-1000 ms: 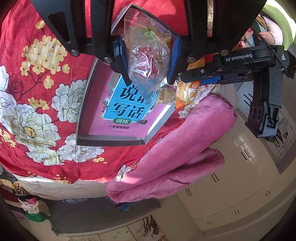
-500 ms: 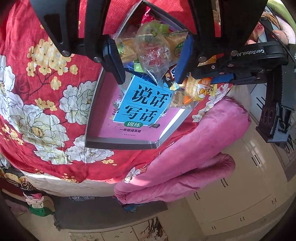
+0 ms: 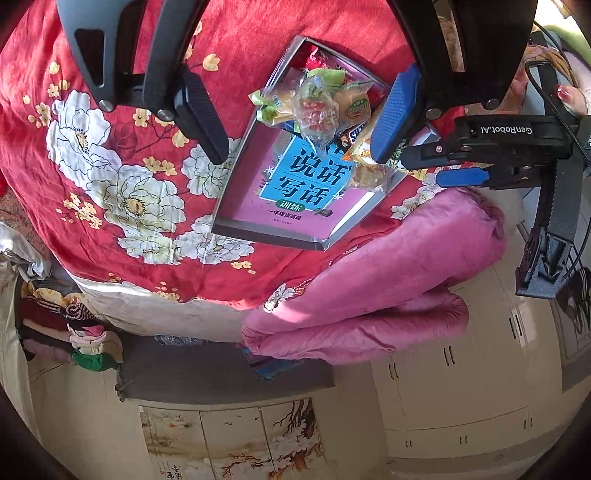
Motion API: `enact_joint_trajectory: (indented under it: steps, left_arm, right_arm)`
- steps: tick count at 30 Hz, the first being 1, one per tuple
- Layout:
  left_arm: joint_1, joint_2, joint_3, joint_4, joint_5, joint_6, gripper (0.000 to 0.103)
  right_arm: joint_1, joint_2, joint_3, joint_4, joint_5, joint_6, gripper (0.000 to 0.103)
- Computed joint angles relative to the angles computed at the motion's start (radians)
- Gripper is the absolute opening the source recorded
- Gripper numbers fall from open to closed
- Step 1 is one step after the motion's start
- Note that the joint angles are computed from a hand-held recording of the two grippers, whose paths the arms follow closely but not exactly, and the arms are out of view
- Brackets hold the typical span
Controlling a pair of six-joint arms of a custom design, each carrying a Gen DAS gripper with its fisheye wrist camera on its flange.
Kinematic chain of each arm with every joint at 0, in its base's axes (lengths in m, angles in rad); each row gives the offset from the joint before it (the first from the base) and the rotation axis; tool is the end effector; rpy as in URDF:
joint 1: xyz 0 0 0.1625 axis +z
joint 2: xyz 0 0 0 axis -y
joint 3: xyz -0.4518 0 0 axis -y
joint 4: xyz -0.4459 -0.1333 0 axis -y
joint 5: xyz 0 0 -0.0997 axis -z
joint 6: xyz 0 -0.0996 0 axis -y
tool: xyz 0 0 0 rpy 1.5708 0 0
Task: Organize snacks
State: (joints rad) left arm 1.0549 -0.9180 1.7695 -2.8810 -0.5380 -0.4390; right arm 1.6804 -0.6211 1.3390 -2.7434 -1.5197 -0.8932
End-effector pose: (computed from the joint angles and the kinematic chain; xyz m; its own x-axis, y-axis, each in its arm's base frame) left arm -0.1452 -0.6996 0.1844 -0.7613 -0.4021 -0.5088 0.1312 0.6728 -0.7281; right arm 0.2291 -0.8164 0.0865 -0.5442 -0.7782 0.3134 -0.8331 0.4574 -0.3111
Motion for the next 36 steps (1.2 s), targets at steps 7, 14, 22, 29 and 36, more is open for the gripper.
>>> enact_joint_trajectory:
  steps: [7, 14, 22, 29, 36]
  left_arm:
    - [-0.035, -0.025, 0.055, 0.085, 0.015, -0.103, 0.077]
    - [-0.052, -0.040, 0.102, 0.182, -0.002, -0.197, 0.077]
    - [-0.064, -0.046, 0.131, 0.135, 0.016, -0.204, 0.077]
    - [-0.069, -0.038, 0.125, 0.143, 0.010, -0.190, 0.077]
    - [-0.071, -0.033, 0.122, 0.142, 0.008, -0.180, 0.077]
  right_arm:
    - [0.003, -0.065, 0.089, -0.040, -0.028, -0.003, 0.089]
    - [-0.001, -0.117, 0.177, -0.075, -0.087, -0.021, 0.095]
    - [-0.021, -0.157, 0.255, -0.101, -0.095, -0.011, 0.102]
    - [-0.020, -0.151, 0.258, -0.115, -0.097, -0.012, 0.102]
    - [-0.020, -0.151, 0.258, -0.121, -0.093, -0.009, 0.102]
